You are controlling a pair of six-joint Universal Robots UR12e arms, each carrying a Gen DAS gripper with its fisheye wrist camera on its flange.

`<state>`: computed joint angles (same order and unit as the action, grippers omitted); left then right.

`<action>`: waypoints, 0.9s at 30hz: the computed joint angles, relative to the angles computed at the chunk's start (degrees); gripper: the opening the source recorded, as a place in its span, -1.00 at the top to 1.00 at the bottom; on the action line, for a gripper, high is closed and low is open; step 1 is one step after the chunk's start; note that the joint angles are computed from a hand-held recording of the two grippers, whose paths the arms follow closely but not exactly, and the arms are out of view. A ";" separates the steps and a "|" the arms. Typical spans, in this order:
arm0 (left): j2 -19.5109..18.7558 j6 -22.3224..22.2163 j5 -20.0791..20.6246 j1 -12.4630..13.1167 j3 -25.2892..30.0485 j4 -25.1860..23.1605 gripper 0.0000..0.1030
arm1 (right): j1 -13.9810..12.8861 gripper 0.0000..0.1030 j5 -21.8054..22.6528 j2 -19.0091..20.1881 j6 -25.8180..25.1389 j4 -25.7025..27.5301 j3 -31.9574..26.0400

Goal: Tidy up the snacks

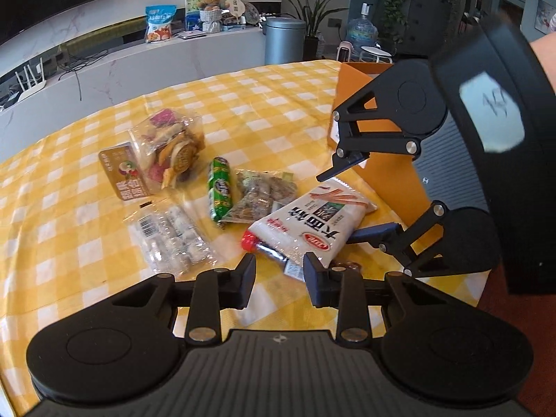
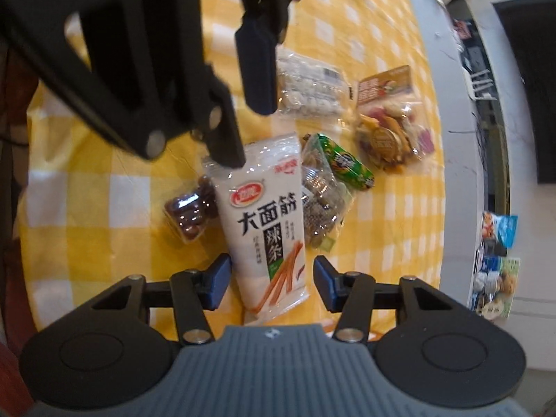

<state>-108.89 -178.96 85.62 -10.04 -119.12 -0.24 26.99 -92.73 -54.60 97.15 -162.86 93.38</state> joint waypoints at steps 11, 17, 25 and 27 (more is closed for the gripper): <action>0.23 -1.14 4.01 0.05 -0.96 1.69 0.18 | -0.02 0.65 1.93 0.62 -1.84 -1.82 0.37; -0.19 -6.69 9.65 -0.24 -0.49 1.55 -0.40 | -0.74 0.89 3.58 0.12 7.26 -1.79 -0.45; -0.46 -13.62 12.71 0.06 1.55 -2.64 -0.59 | -2.62 0.89 9.79 0.22 32.92 15.80 -8.46; -0.70 -15.99 12.76 0.29 2.14 -3.49 -0.60 | -3.09 0.89 11.50 0.95 38.88 19.64 -10.84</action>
